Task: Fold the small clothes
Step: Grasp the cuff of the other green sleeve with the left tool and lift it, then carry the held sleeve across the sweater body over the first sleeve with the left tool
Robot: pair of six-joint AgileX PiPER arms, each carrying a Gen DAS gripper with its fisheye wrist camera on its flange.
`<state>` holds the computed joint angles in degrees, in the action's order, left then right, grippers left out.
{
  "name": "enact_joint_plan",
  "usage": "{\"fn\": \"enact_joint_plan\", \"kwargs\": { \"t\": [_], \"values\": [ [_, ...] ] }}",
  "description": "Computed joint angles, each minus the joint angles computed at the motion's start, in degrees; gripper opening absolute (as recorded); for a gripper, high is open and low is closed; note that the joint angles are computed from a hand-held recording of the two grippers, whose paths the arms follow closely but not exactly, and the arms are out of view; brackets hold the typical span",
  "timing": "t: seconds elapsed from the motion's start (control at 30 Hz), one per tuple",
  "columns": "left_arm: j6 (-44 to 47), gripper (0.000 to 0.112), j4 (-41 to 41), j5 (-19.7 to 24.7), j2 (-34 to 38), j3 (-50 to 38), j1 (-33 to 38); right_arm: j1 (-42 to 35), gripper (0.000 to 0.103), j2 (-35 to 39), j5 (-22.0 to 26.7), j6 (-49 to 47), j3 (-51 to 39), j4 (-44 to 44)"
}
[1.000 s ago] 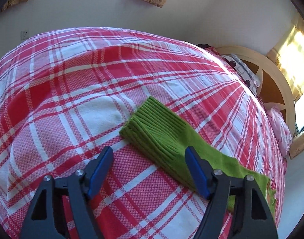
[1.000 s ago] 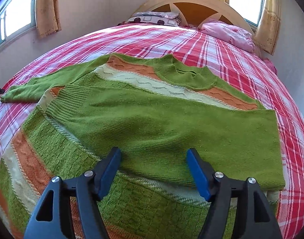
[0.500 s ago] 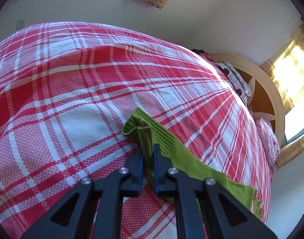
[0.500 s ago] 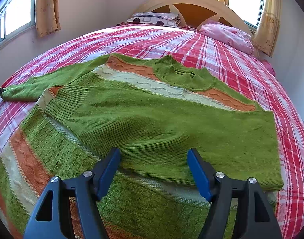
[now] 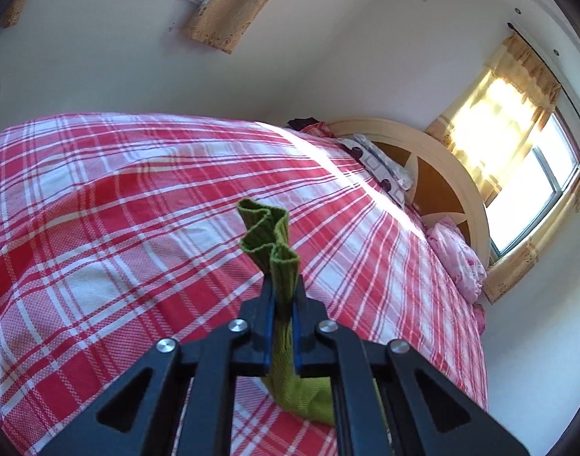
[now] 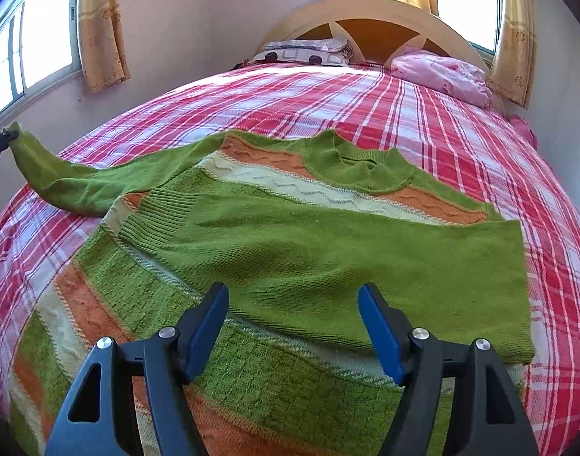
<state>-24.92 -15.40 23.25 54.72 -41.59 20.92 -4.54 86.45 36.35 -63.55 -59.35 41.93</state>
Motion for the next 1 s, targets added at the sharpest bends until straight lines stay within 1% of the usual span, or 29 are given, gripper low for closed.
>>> {"fn": "enact_joint_plan", "kwargs": {
  "t": [0.07,0.13,0.17,0.27,0.33,0.4,0.5,0.63,0.7,0.9,1.0],
  "values": [
    [-4.67,0.007,4.35,-0.01,-0.49,-2.24,-3.32,-1.7,0.071,-1.14,2.99,-1.55,-0.48,0.66],
    [-12.27,0.007,11.83,0.45,-0.44,-5.03,-7.94,-3.76,0.071,-2.27,5.19,-2.9,-0.63,1.67],
    [-14.25,0.007,13.74,0.67,-0.36,-6.04,-9.65,-5.13,0.071,-2.73,6.61,-3.49,-0.83,2.31],
    [-23.49,0.007,22.34,1.83,1.25,-9.75,-15.77,-9.74,0.071,-3.84,10.85,-5.54,-1.43,4.62],
    [-31.57,0.007,30.17,2.99,2.74,-12.32,-20.39,-13.3,0.071,-4.65,13.84,-7.53,-1.64,6.18],
    [-37.94,0.007,35.95,3.91,4.0,-14.5,-24.56,-16.9,0.071,-5.18,16.85,-9.47,-1.98,7.67],
    [-44.53,0.007,42.38,4.99,6.35,-18.13,-30.27,-22.1,0.071,-5.63,20.12,-12.49,-2.37,9.4],
    [-50.04,0.007,48.97,6.14,10.03,-22.86,-36.22,-28.49,0.071,-5.49,23.46,-14.98,-2.38,11.27],
    [-50.21,0.007,49.52,5.74,11.78,-24.67,-37.53,-30.4,0.071,-4.77,24.97,-14.97,-2.95,10.96],
    [-56.1,0.006,55.04,7.79,19.43,-32.82,-45.29,-35.69,0.071,-3.55,28.5,-17.32,-3.41,9.41],
    [-57.68,0.006,57.61,9.65,24.12,-38.39,-50.1,-38.59,0.071,-2.69,30.69,-18.77,-3.55,8.81]
  ]
}}
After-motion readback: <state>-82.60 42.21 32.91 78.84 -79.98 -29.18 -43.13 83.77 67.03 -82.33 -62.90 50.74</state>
